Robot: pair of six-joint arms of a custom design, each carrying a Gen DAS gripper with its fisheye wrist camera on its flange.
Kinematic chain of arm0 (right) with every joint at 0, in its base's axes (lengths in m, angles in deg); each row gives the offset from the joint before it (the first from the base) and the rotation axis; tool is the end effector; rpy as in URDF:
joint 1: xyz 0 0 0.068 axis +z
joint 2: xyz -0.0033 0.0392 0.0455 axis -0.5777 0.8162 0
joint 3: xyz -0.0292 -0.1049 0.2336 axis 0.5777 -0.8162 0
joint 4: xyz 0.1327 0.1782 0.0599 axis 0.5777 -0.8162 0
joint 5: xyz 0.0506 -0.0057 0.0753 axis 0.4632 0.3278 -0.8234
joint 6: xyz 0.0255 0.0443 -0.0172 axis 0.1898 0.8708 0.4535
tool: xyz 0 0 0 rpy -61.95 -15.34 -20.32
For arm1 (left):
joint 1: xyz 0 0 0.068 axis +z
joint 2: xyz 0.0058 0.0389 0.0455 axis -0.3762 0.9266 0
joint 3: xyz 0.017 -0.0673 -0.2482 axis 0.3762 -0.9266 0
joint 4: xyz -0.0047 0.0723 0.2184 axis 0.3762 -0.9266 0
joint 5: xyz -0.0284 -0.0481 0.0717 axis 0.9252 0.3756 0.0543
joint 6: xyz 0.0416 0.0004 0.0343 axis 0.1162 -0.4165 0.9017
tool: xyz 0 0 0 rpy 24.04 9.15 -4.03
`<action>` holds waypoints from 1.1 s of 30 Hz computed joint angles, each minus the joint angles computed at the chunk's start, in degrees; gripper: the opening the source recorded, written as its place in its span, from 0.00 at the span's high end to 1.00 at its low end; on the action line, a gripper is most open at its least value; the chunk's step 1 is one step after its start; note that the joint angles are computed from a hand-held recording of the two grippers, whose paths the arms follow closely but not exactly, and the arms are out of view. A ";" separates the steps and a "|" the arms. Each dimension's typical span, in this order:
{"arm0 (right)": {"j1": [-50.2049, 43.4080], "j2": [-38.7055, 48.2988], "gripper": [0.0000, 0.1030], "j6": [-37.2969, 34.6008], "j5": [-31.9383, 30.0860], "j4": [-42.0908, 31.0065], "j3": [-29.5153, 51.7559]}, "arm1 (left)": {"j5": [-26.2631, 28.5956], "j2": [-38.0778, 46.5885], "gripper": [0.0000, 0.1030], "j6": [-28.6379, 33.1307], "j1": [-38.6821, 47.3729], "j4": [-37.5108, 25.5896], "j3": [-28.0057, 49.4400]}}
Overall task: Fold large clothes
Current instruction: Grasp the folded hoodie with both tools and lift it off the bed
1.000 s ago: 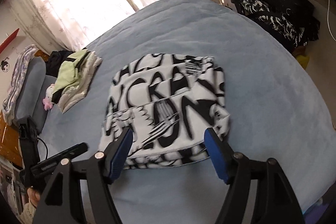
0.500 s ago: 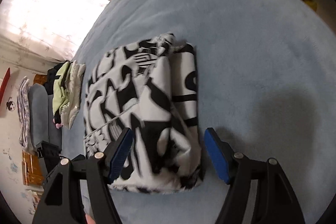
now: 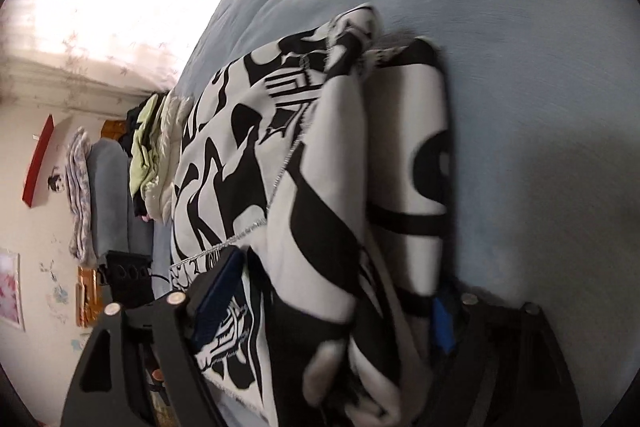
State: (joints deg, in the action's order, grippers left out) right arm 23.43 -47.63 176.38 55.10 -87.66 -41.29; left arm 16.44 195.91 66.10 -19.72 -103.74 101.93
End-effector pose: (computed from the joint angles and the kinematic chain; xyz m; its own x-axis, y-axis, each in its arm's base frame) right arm 0.0446 0.0521 0.2128 -0.6904 0.6931 -0.2075 0.3977 0.6031 0.6914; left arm 0.2889 -0.0118 0.2144 -0.8896 0.4148 -0.1910 0.4278 0.6103 -0.6667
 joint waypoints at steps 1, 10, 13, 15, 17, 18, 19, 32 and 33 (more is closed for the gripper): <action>-2.20 1.38 0.14 -2.48 -1.49 1.83 -0.25 | -0.06 0.04 0.01 -0.23 -0.16 0.27 -0.05; -4.28 0.95 0.14 -5.54 -0.81 4.22 -1.60 | -0.86 0.04 0.00 -2.30 -2.00 0.98 0.64; -3.52 3.92 0.19 -5.70 0.52 4.04 -0.46 | -1.60 -0.02 0.00 -3.48 -2.92 1.48 0.83; -2.55 6.45 0.23 -4.96 1.75 4.05 0.33 | -2.02 -0.29 0.00 -5.18 -4.20 2.43 0.79; -1.98 7.64 0.27 -4.35 2.54 3.77 0.71 | -2.65 -0.96 0.00 -7.34 -5.47 3.55 0.48; -1.48 8.58 0.30 -3.91 3.17 3.83 0.99 | -3.15 -1.33 0.00 -8.48 -6.09 4.10 0.37; -0.97 9.76 0.32 -3.54 3.80 4.01 1.35 | -3.62 -1.96 0.00 -9.69 -6.70 4.89 -0.12; 12.83 31.98 0.68 3.91 16.62 -8.26 19.25 | -12.67 -21.84 0.27 -20.61 -14.53 18.14 -10.63; 13.36 33.21 0.70 4.14 17.13 -9.13 20.54 | -13.19 -22.95 0.30 -20.64 -14.91 18.13 -10.49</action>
State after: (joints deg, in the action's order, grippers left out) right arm 36.79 -14.42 180.52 72.23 -96.80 -20.75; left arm 3.26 172.96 45.46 -34.64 -85.61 91.44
